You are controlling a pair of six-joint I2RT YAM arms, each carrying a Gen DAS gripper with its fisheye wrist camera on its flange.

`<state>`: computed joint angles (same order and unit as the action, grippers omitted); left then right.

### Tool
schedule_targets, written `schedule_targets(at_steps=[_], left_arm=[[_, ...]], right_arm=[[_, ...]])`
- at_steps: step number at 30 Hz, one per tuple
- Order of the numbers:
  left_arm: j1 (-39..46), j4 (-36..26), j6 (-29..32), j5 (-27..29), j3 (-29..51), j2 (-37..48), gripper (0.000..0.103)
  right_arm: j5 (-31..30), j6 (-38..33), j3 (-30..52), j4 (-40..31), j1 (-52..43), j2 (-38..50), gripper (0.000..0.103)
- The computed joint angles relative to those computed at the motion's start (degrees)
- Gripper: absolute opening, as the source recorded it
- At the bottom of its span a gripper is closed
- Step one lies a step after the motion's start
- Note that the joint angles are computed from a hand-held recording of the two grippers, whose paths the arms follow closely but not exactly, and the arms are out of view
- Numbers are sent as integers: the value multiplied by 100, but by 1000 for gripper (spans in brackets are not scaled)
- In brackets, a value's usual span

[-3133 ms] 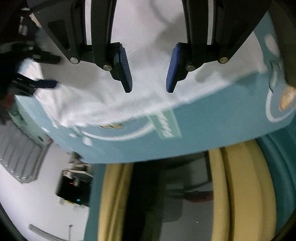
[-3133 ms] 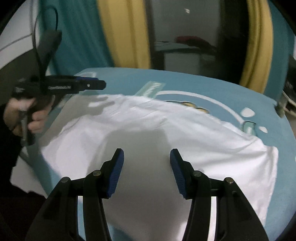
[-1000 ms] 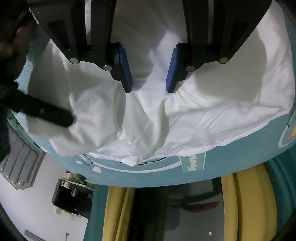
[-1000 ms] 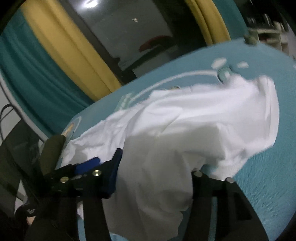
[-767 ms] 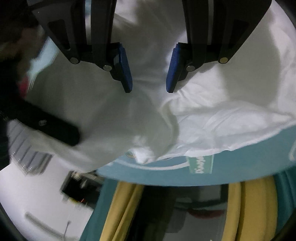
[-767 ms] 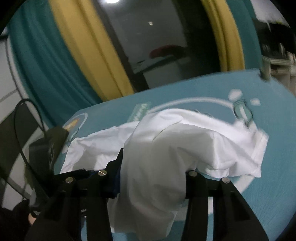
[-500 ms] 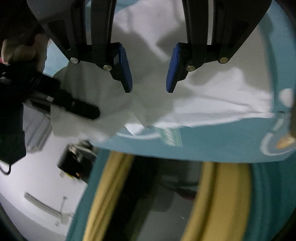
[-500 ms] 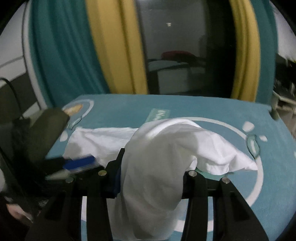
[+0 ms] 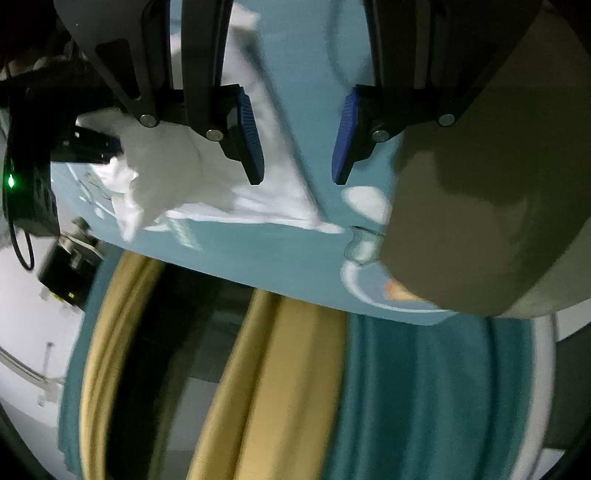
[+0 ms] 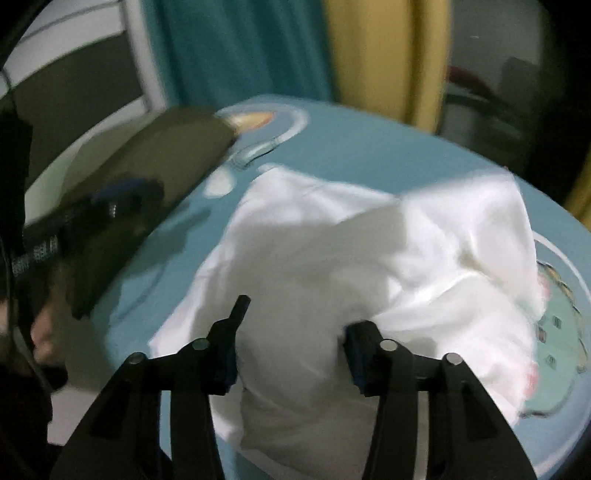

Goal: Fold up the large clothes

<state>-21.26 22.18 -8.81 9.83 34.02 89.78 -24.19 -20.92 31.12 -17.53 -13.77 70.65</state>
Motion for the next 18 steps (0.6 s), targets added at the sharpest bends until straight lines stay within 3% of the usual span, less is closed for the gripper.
schedule_targets(at_steps=[2,7,13,18], left_arm=[[283,-81,62,32,-25,-77,40],[614,-279,202,120,2,-209,40],[334,-393,294,440,128,-197,46],[-369,-492,299,1016,759,498,56]], right_arm=[[-233,-153,210,-163,380,468,71],[32,-111,158,29,988,574,74],[-993,-471,229,-819,-176,-301,74],[-1820,-1242,529,-1804,-2025,-817,75]])
